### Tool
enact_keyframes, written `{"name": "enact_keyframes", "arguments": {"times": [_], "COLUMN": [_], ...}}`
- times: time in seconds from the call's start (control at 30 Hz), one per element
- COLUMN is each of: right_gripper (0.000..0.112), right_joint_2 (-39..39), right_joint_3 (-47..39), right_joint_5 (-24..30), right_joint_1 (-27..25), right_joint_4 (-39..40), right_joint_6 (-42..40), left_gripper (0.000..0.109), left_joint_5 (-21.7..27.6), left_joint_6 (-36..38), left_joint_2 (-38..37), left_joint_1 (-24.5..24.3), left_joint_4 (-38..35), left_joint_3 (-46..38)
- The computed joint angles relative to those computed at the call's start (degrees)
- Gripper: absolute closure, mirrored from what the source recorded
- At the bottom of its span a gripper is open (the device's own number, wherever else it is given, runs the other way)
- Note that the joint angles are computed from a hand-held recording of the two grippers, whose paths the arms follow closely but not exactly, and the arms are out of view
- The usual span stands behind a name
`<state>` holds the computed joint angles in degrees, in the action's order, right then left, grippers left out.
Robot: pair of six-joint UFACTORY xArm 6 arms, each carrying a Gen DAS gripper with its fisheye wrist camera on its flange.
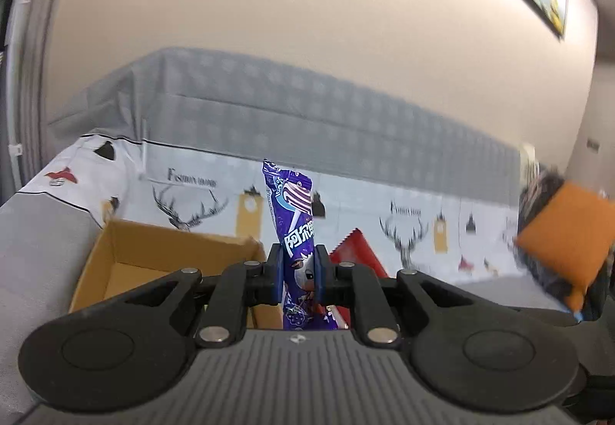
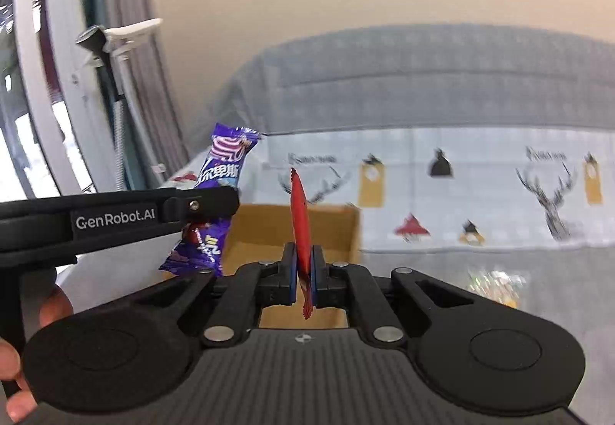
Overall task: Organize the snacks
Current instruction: 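Carry both snacks to the box and release them inside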
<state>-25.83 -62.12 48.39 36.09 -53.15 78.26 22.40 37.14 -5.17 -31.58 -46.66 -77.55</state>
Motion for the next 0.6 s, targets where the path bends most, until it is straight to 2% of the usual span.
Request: {"name": "enact_keyframes", "arguments": {"times": [0.13,0.23,0.33,0.5,0.6], "right_gripper": [0.105,0.105,0.105,0.105,0.105], "right_joint_2": [5.4,10.7,14.9,21.5,24.2], "right_joint_3": [-4.9,-9.0,-11.5,-14.7,-14.6], "right_joint_5": [-5.1,-6.3,-7.5,-8.8,-9.3], "right_joint_1": [-2.2,-3.1,-3.9,-5.7,-6.6], "right_joint_4": [3.7,5.9,8.9,14.5,17.8], "right_joint_6": [-2.5,-6.4,-8.8,-13.5,-15.6], "left_gripper": [0.092,0.092,0.092,0.092,0.092], "left_joint_5": [-0.2,0.2,2.8,6.4,9.2], "left_joint_6": [1.8,0.7,1.3,-6.3,-13.6], "left_joint_2": [1.9,5.7,8.0,17.3,22.3], "left_joint_1": [2.7,4.8,7.1,10.1,11.5], "left_joint_4": [-4.2,-4.2,-5.9,1.7,9.5], "left_joint_3": [-1.0,-2.1,-1.1,-6.8,-10.6]}}
